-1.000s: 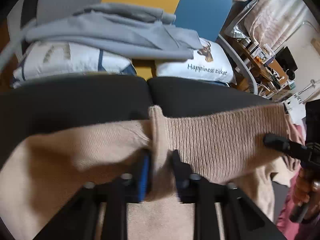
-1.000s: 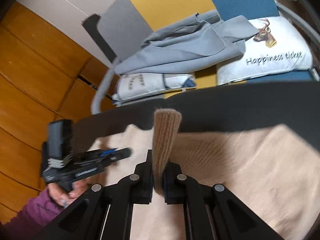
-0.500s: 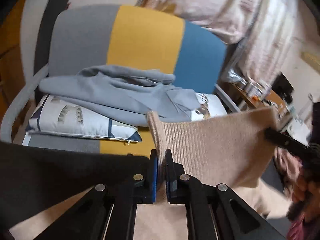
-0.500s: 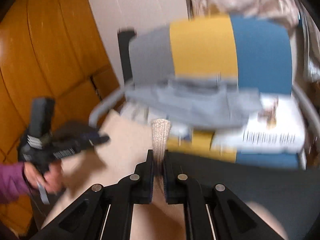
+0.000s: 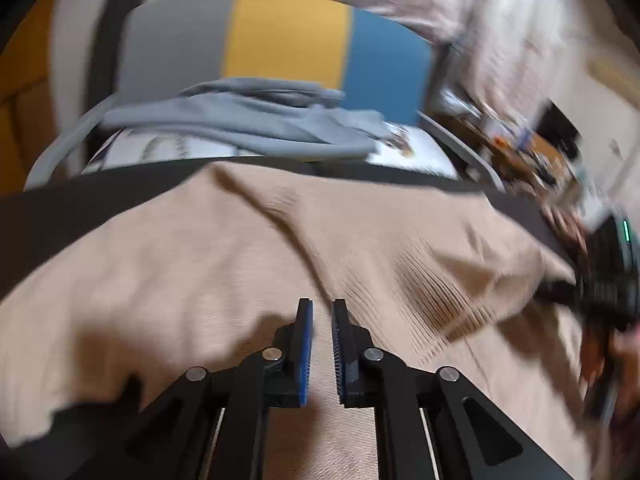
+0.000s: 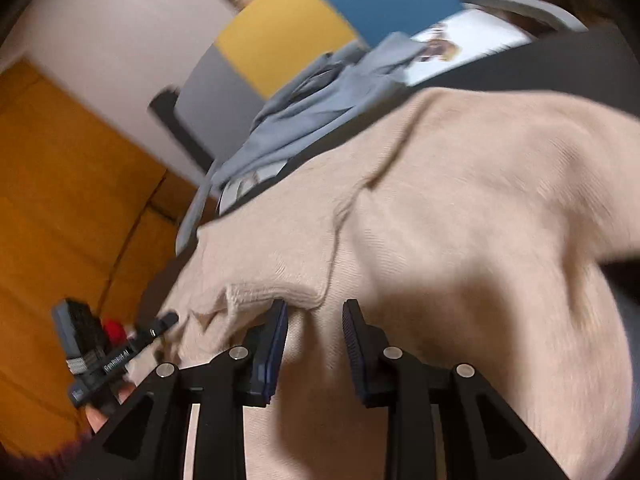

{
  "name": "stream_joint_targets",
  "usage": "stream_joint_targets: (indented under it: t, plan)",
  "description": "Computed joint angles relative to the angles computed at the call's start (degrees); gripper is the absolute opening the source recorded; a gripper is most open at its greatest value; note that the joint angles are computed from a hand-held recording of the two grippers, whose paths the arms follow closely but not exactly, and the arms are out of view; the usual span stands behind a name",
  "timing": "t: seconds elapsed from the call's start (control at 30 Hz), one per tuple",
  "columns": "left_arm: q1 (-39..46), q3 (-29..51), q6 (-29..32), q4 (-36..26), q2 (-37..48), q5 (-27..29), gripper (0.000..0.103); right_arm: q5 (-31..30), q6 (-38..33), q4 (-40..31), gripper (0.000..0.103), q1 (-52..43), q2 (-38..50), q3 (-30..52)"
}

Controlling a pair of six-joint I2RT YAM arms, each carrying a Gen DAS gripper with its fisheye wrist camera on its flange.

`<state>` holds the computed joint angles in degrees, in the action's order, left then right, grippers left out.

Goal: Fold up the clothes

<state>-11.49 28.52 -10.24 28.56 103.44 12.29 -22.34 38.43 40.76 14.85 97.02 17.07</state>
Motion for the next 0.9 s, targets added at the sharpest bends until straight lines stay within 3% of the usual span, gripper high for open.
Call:
stream_joint_targets:
  t: [0.07,0.13,0.23,0.27,0.37,0.4,0.43,0.5,0.63,0.77,0.83,0.9]
  plan:
    - [1.6,1.4,-4.4,-3.3,0.4,-0.8,0.035,-0.1,1.7,0.2,0.03,-1.8,-1.0,0.2]
    - [3.0,2.1,-8.0,-3.1,2.7,0.8,0.043,-0.8,3.2,0.1,0.034,-3.6,-1.3,1.1]
    - [3.1,0.0,-10.5,4.7,5.8,1.3,0.051,-5.5,4.3,-6.9,0.035,-7.0,6.6,12.0]
    - [1.8,-1.8,-9.7,9.6,6.9,-0.3,0.057,-4.9,4.6,-10.3,0.035,-7.7,8.8,15.6]
    - [0.5,-3.6,-8.1,13.2,7.2,-0.4,0.071,-3.7,5.4,-17.0,0.037,-9.4,16.0,25.4]
    - [0.6,-3.7,-8.0,13.5,7.3,0.0,0.071,-5.4,5.6,-14.8,0.033,-10.1,18.7,27.5]
    - [1.1,-3.9,-8.0,14.0,7.5,0.7,0.071,-6.5,5.4,-12.5,0.017,-10.3,20.4,29.0]
    - [1.9,-4.0,-8.5,15.6,8.6,2.2,0.071,-3.6,2.8,-14.6,0.006,-9.5,20.8,32.6]
    - [2.2,-4.2,-9.0,17.2,9.3,3.9,0.076,3.2,-1.7,-20.0,0.005,-9.4,23.0,40.9]
    - [2.1,-3.8,-8.5,16.9,9.4,4.5,0.082,4.0,-1.1,-23.2,0.012,-9.4,29.1,47.4]
    - [2.1,-3.5,-8.2,16.6,9.4,4.8,0.085,2.9,0.5,-19.4,0.027,-10.8,28.3,42.5]
    - [2.3,-3.3,-8.4,16.8,9.6,5.6,0.087,3.4,4.4,-10.6,0.027,-11.9,26.1,34.6]
